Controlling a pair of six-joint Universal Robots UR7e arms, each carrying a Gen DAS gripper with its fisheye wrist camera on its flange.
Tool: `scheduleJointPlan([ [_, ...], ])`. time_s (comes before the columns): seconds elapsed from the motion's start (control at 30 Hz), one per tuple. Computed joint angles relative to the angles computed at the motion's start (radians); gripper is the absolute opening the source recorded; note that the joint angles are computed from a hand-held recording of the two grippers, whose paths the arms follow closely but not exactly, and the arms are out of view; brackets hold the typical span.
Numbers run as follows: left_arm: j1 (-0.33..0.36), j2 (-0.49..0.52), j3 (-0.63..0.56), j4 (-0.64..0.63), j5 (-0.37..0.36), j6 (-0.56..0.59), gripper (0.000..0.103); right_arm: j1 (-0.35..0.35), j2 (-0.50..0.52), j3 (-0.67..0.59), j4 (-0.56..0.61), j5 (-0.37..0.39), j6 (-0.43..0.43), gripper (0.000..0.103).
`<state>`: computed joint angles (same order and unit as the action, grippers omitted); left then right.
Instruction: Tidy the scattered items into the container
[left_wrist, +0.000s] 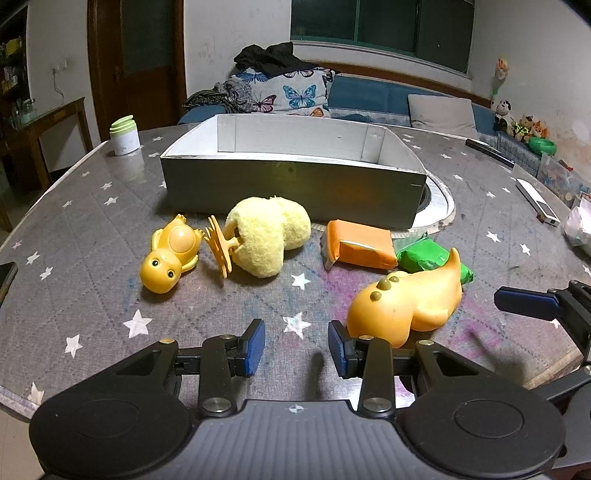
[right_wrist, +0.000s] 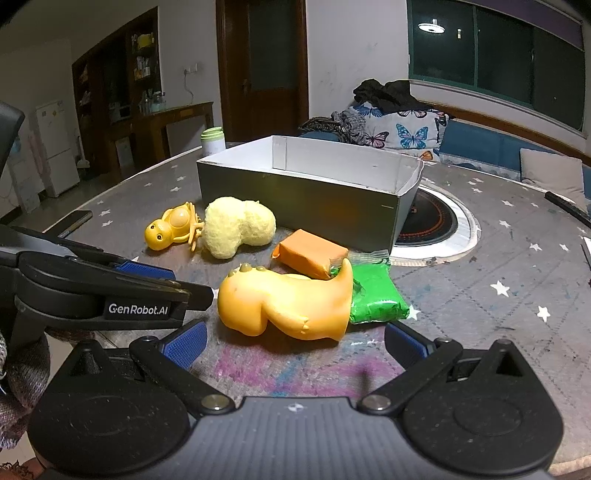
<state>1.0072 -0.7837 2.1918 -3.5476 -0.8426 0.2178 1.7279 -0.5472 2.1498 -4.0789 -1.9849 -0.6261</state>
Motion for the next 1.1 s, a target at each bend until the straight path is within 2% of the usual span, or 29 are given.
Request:
scheduleJointPlan([
  [1.1, 0.014, 0.010, -0.036, 0.044, 0.006, 0.001, 0.040, -0.015, 0.005, -0.031, 0.044, 0.012, 0.008, 0.103],
])
